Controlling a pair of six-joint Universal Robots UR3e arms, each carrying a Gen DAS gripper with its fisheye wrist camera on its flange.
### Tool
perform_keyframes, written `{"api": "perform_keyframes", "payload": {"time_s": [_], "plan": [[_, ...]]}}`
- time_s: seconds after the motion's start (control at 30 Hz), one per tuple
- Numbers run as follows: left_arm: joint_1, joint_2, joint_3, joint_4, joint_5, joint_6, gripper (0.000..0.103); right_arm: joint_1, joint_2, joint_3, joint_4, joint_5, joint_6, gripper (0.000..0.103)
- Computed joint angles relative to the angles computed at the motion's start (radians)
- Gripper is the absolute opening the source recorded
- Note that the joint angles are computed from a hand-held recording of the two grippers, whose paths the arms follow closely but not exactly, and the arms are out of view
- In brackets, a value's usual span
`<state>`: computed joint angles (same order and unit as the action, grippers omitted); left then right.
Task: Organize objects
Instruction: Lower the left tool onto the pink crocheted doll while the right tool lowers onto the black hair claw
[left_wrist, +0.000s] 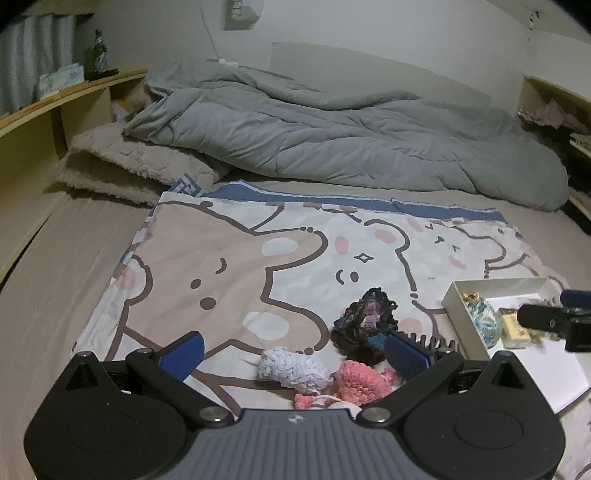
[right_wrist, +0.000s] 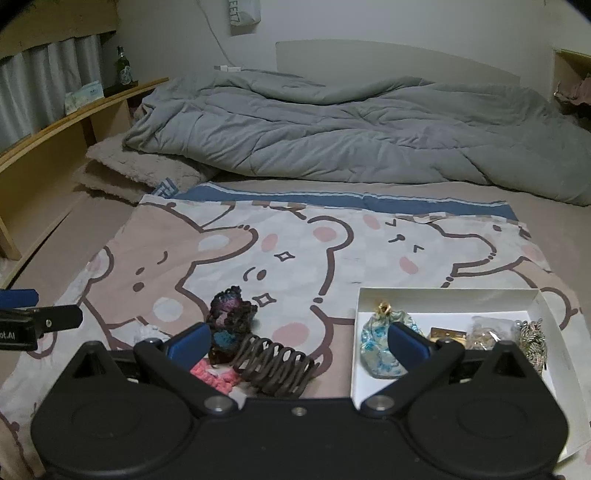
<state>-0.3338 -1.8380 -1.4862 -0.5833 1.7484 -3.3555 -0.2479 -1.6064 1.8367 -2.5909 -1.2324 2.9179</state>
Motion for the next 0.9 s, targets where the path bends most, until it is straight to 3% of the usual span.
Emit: {"api": "perform_keyframes", "payload": {"time_s": [0.27,0.53,0.7,0.9], "plan": [[0.027,-0.043,-0.005,-0.005,-0.032,0.009,0.103,0.022,0.067,0.034,-0.101,-0.002,-0.008,0.103],[0.050,-0.095,0.006,0.006,-0.129,0.058,0.101,0.031,0.163,0.020,-0.123,0.010,-0.114,0.085],[0.048,-0.156,0.074,-0.050,-0.214,0.124,0.088,0.045,0.223,0.015,-0.133,0.008,-0.229,0.078],[0.030,-0.246,0.173,-0.130,-0.259,0.218,0.077,0.093,0.285,0.021,-0.176,-0.038,-0.375,0.077]]}}
